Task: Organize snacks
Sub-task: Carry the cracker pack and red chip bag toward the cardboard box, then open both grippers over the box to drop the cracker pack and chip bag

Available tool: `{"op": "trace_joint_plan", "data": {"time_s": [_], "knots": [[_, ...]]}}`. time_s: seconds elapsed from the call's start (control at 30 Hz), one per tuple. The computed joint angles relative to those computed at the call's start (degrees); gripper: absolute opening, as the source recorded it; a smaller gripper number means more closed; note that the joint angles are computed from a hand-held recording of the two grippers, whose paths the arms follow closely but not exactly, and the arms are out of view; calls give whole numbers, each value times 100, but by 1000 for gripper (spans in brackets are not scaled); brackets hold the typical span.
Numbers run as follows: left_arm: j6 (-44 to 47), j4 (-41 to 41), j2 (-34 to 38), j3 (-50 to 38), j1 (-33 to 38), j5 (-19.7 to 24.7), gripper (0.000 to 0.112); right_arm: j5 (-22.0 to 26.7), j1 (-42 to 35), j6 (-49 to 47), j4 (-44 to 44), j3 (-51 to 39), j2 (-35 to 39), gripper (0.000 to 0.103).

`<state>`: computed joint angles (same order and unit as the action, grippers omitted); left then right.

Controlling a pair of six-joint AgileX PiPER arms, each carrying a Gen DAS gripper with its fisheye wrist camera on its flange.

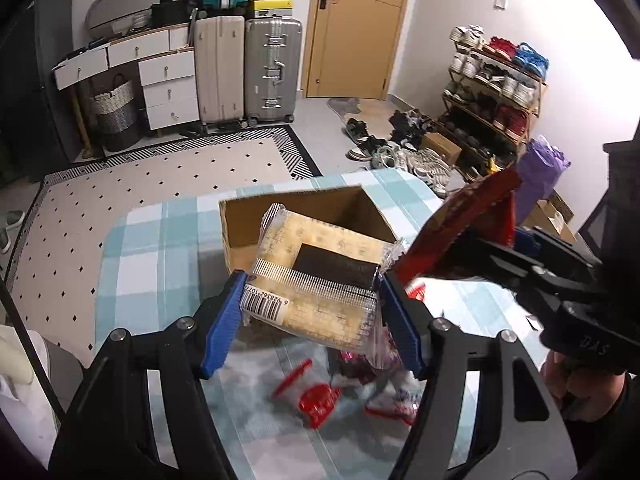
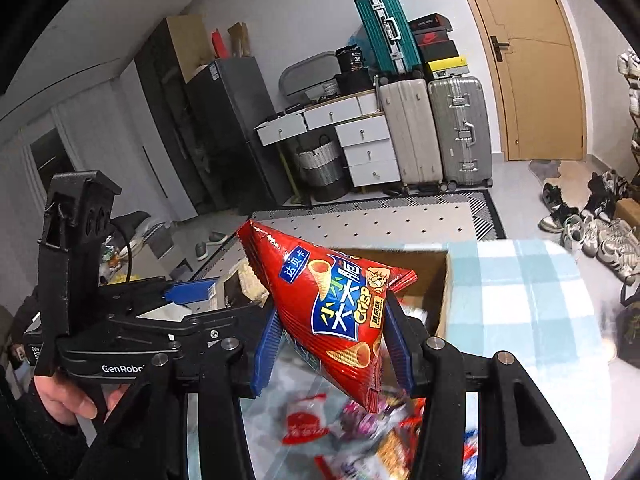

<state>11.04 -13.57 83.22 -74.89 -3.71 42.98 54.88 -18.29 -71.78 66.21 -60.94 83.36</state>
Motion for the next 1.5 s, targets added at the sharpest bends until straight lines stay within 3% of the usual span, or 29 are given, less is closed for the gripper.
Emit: {"op": "trace_joint_plan", "data": {"time_s": [0.43, 0.83, 0.97, 1.1, 1.5], "knots": [[-265, 96, 2024, -2258, 187, 611, 64, -574, 730, 1287, -762, -2078, 1607, 48], [-148, -184, 3467, -3089, 269, 566, 65, -823, 1016, 1587, -1216, -2827, 2965, 49], [-244, -167, 3803, -3411, 337, 653, 80, -572, 907, 1358, -992, -3026, 3277, 57], [-237, -144, 3667, -3180, 357, 375, 83, -830, 825, 914, -720, -2703, 3067, 67], [-441, 277, 2414, -1710, 325, -267, 83, -565, 397, 419, -353, -1975, 2167, 67]]}}
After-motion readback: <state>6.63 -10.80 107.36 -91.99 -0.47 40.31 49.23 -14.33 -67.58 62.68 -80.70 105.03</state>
